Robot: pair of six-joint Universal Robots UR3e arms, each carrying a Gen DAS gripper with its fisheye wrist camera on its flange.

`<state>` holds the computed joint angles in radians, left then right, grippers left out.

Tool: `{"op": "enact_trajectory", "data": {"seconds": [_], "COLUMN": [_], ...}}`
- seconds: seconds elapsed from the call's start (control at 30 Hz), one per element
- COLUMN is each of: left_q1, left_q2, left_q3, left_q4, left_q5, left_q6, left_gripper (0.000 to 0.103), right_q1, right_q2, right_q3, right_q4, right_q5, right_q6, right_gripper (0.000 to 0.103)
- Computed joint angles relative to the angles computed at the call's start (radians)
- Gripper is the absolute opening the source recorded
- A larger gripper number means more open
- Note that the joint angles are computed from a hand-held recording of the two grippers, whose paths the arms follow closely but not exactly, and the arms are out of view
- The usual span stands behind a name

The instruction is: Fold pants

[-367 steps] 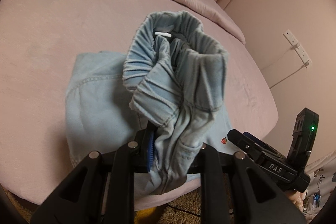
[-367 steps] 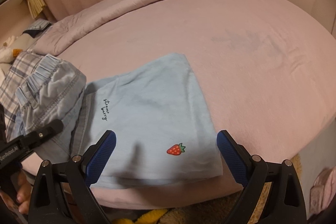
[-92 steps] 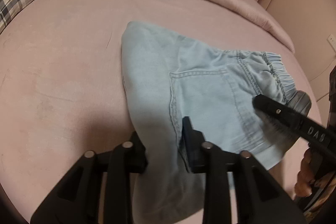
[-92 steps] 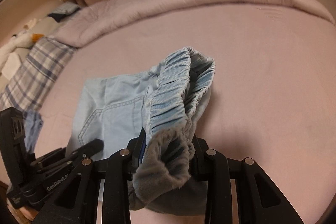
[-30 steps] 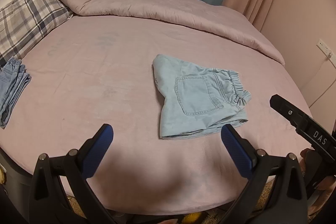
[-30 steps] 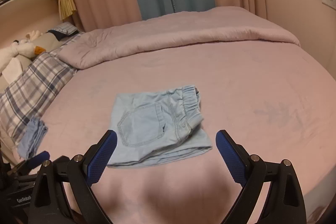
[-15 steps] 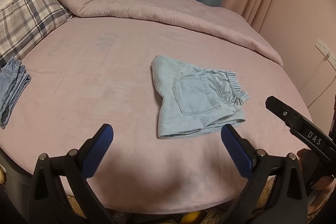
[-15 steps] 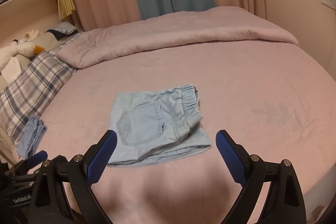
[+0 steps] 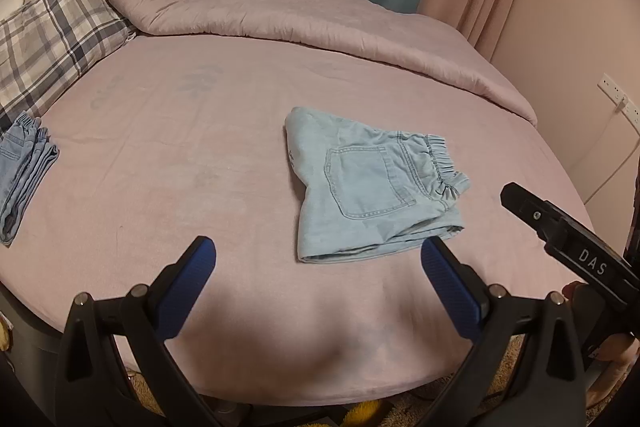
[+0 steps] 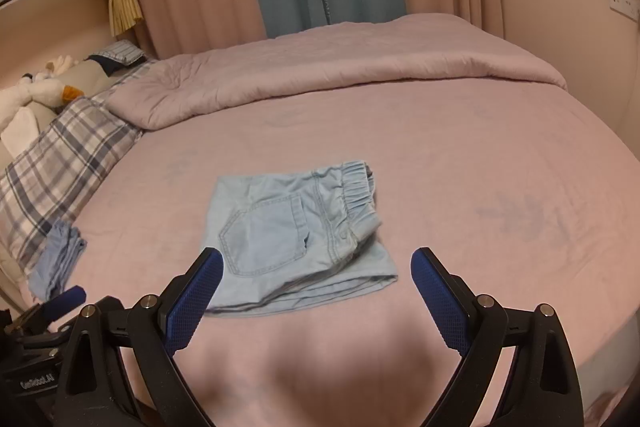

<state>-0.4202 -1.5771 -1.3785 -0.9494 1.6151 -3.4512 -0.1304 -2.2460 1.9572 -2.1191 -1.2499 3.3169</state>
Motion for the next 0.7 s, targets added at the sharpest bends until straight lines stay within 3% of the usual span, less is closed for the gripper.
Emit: {"op": "enact_trajectory", "data": {"seconds": [0.7], "left_q1": [-0.017], "left_q2": [-0.005], "left_q3": [0.018], "left_q4": [-0.012], "left_q5": [0.027], "left_q6": [0.007], "left_gripper": [0.103], "right_q1": [-0.058], "right_q2": [-0.029], "right_q3": [0.007], "right_q4": [0.047], "right_q5": [0.05], "right_q6": [-0.04], "right_gripper": [0.094]}}
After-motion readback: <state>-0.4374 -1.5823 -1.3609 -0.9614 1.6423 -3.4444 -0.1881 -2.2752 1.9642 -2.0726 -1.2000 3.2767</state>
